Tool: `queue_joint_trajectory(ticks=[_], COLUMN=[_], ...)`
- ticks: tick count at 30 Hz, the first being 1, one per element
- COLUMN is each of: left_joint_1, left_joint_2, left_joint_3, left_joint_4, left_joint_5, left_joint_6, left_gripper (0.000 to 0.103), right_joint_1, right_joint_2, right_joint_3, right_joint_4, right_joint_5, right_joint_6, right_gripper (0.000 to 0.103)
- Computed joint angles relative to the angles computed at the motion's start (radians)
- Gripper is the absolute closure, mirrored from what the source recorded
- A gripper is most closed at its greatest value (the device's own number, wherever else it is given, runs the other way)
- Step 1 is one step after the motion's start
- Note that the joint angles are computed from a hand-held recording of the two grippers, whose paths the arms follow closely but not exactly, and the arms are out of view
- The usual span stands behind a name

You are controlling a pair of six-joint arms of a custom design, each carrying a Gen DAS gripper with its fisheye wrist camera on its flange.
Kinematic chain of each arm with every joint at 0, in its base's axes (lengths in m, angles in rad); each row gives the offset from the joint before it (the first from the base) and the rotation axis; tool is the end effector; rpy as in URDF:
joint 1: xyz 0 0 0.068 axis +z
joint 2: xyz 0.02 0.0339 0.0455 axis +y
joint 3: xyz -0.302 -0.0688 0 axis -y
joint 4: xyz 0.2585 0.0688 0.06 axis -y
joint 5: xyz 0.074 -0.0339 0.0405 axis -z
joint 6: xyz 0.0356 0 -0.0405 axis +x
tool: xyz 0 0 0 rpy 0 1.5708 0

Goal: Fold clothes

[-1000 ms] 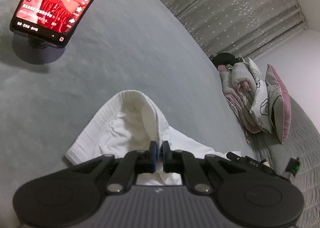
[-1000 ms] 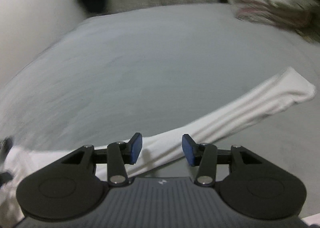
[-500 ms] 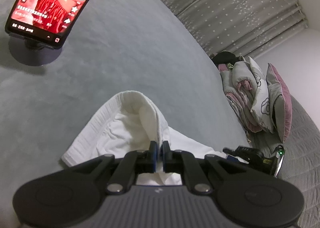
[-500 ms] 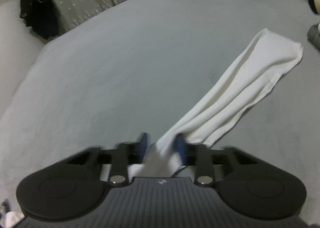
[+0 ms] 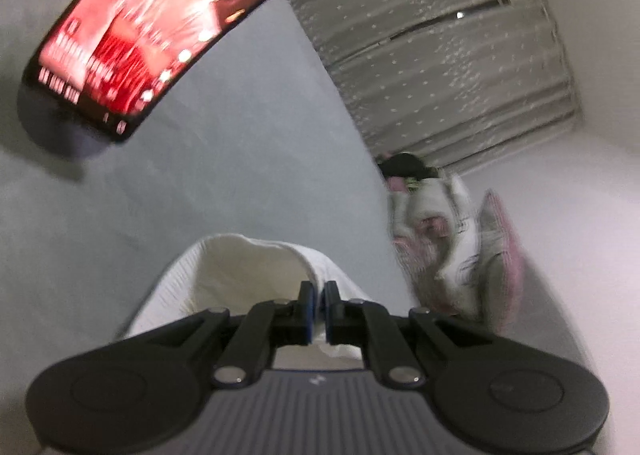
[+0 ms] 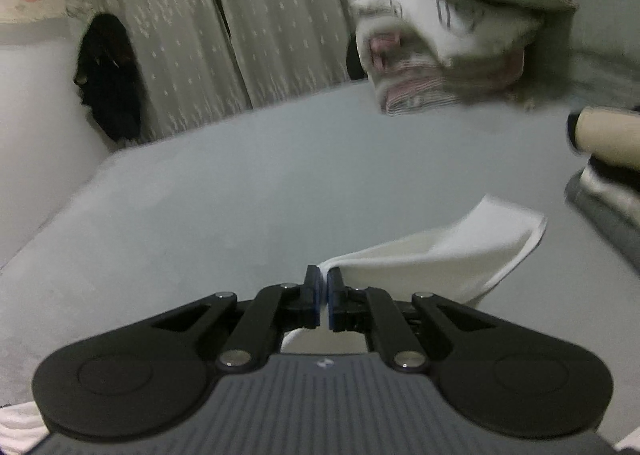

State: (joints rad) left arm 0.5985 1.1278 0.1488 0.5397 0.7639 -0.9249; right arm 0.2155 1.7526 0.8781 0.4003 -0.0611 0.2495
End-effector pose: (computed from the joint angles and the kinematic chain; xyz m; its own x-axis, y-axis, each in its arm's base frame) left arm 0.1583 0.0781 0.1629 -0.2997 -0.9023 -0.3098 -0.2142 0.3801 -0.8998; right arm 0.3745 0.0842 0.2007 -0.4981 0.1433 -0.8552 -0.1481 0.9577 0.2467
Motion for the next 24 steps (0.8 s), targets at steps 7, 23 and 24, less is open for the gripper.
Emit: queue_joint_trajectory(ticks=[7, 23, 24], left_joint_1=[0.071, 0.314, 0.327], left_joint_2=[0.070, 0.059, 0.066], left_joint_3=[-0.024, 0.066, 0.077], left_joint_4=[0.091, -0.427, -0.471], left_joint_5=[0.122, 0.345, 0.350], left_joint_6=[-0.069, 0.392, 0.439], left_gripper=[0.098, 0.098, 0.098], right_joint_1=[0.034, 0.010, 0.008], right_joint_2=[-0.158, -0.257, -0.260], right_joint_3=[-0.158, -0.295, -0.301], right_joint_4=[0.096, 0.097, 0.089], right_joint_5=[0.030, 0.019, 0.017], right_joint_6=[-0.056, -0.209, -0.222], right_gripper=[0.098, 0.098, 0.098])
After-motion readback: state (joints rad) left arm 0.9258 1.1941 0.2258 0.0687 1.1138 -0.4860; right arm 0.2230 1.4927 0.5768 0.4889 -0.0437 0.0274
